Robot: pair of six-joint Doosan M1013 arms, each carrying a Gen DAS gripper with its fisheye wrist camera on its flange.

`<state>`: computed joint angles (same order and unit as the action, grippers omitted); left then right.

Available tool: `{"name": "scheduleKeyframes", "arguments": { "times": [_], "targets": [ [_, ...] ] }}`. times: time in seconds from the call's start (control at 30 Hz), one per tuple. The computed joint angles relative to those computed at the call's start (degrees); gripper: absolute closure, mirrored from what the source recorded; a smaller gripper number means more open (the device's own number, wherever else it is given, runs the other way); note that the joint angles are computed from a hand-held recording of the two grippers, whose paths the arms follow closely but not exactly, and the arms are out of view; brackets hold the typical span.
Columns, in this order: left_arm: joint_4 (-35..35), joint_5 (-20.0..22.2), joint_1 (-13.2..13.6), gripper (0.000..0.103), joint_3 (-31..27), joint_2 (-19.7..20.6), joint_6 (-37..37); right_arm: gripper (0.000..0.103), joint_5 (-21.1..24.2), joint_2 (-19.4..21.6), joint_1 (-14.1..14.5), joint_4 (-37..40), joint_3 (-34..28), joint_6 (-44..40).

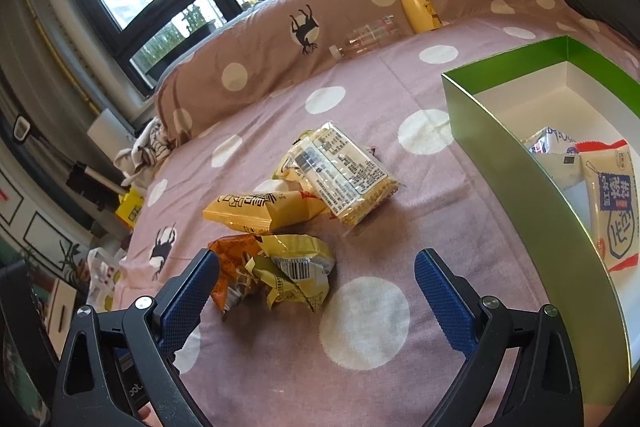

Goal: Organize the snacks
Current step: 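Withdraw the right gripper from the box back over the snack pile, then lower the right gripper onto the yellow crumpled bag and grasp it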

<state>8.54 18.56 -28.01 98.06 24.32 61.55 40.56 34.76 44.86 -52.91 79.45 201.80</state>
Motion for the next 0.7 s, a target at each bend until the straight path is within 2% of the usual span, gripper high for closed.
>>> {"name": "scheduleKeyframes", "arguments": {
  "times": [0.5,0.7],
  "targets": [
    [-1.33,-0.41,-0.25,0.003,0.20,-0.14,2.14,0.005,0.15,-0.10,0.04,-0.44,0.28,0.33],
    [-2.44,-0.59,-0.20,0.003,0.24,-0.14,3.42,0.005,-2.12,-0.41,-0.33,0.13,1.17,1.25]
  ]
}}
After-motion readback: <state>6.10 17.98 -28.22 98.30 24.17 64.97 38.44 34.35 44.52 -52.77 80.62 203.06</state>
